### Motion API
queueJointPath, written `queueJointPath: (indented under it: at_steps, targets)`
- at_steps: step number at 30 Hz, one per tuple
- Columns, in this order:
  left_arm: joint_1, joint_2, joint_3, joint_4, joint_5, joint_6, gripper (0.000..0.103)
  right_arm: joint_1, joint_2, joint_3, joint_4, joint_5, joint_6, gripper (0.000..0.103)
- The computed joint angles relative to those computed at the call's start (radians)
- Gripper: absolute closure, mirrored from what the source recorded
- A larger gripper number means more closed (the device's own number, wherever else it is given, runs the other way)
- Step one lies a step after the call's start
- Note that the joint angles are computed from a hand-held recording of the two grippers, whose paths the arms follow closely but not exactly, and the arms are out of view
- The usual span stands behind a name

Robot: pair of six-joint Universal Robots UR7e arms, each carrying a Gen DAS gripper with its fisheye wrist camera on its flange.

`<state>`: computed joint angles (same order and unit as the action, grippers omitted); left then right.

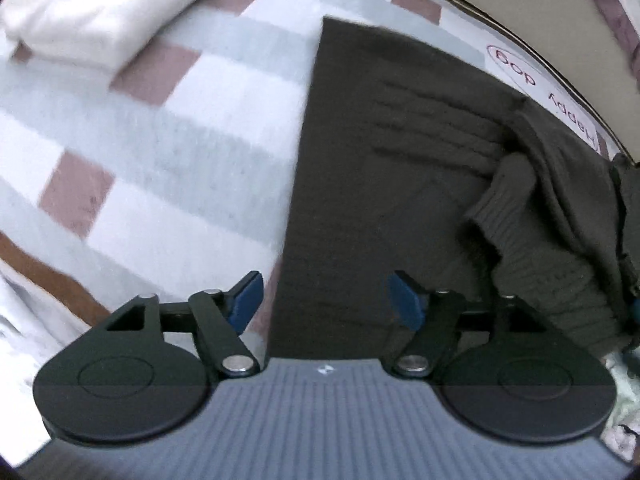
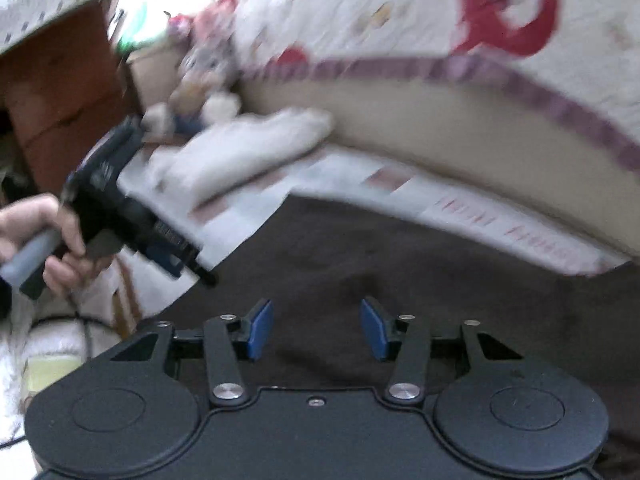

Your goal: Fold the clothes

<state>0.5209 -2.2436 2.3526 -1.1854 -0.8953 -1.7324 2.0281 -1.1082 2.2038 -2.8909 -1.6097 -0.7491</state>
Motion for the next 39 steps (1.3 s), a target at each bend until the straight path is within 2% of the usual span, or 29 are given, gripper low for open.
queueJointPath:
  at_steps: [2, 4, 7, 8, 9, 13, 14, 16, 17, 18, 19, 20, 25, 27, 30, 32, 37, 39]
  targets:
    - [0.037, -0.029, 0.028, -0.071, -0.041, 0.05, 0.031, 0.027, 0.024, 0.007, 0.042, -0.033, -0.032, 0.048]
    - [0.068, -0.036, 0.039, -0.126, -0.055, 0.085, 0.029, 0.041, 0.03, 0.028, 0.052, -0.054, -0.113, 0.048]
    - [0.08, -0.034, 0.048, -0.16, -0.037, 0.107, 0.023, 0.047, 0.025, 0.063, 0.05, -0.078, -0.209, 0.046]
    - [0.088, -0.038, 0.054, -0.184, -0.035, 0.124, 0.015, 0.048, 0.026, 0.07, 0.049, -0.088, -0.232, 0.046]
    - [0.092, -0.048, 0.065, -0.212, -0.035, 0.142, 0.007, 0.051, 0.028, 0.073, 0.049, -0.096, -0.239, 0.045]
    - [0.071, -0.072, 0.087, -0.224, -0.031, 0.125, 0.006, 0.054, 0.025, 0.078, 0.053, -0.111, -0.227, 0.045]
    - [0.055, -0.088, 0.093, -0.207, -0.023, 0.112, 0.009, 0.054, 0.023, 0.078, 0.053, -0.11, -0.223, 0.045]
    - [0.001, -0.11, 0.093, -0.116, 0.006, 0.047, 0.035, 0.052, 0.019, 0.081, 0.04, -0.113, -0.212, 0.045]
    - [-0.016, -0.103, 0.086, -0.063, 0.021, 0.006, 0.065, 0.052, 0.021, 0.084, 0.028, -0.112, -0.209, 0.045]
    - [-0.018, -0.091, 0.085, -0.047, 0.035, -0.019, 0.09, 0.051, 0.02, 0.086, 0.017, -0.111, -0.206, 0.045]
    - [-0.016, -0.098, 0.091, -0.057, 0.041, -0.02, 0.094, 0.05, 0.023, 0.086, 0.006, -0.107, -0.205, 0.045]
    - [-0.022, -0.112, 0.098, -0.065, 0.05, -0.023, 0.094, 0.048, 0.024, 0.087, -0.005, -0.102, -0.206, 0.045]
    - [-0.189, -0.288, 0.122, -0.002, 0.12, -0.118, 0.096, 0.044, 0.021, 0.102, -0.048, -0.061, -0.195, 0.045]
    - [-0.24, -0.318, 0.124, 0.022, 0.143, -0.139, 0.096, 0.034, 0.014, 0.097, -0.023, -0.029, -0.153, 0.042]
    - [-0.258, -0.344, 0.129, 0.012, 0.149, -0.132, 0.096, 0.023, 0.004, 0.09, 0.03, 0.023, -0.076, 0.04]
    - [-0.235, -0.345, 0.142, -0.045, 0.161, -0.094, 0.096, 0.021, -0.006, 0.094, 0.07, 0.057, -0.073, 0.037]
    - [-0.178, -0.345, 0.187, -0.231, 0.182, 0.005, 0.096, 0.075, 0.061, 0.095, 0.036, 0.024, -0.129, 0.035]
    - [-0.214, -0.373, 0.176, -0.161, 0.177, -0.035, 0.096, 0.097, 0.116, 0.077, 0.006, 0.006, -0.137, 0.035]
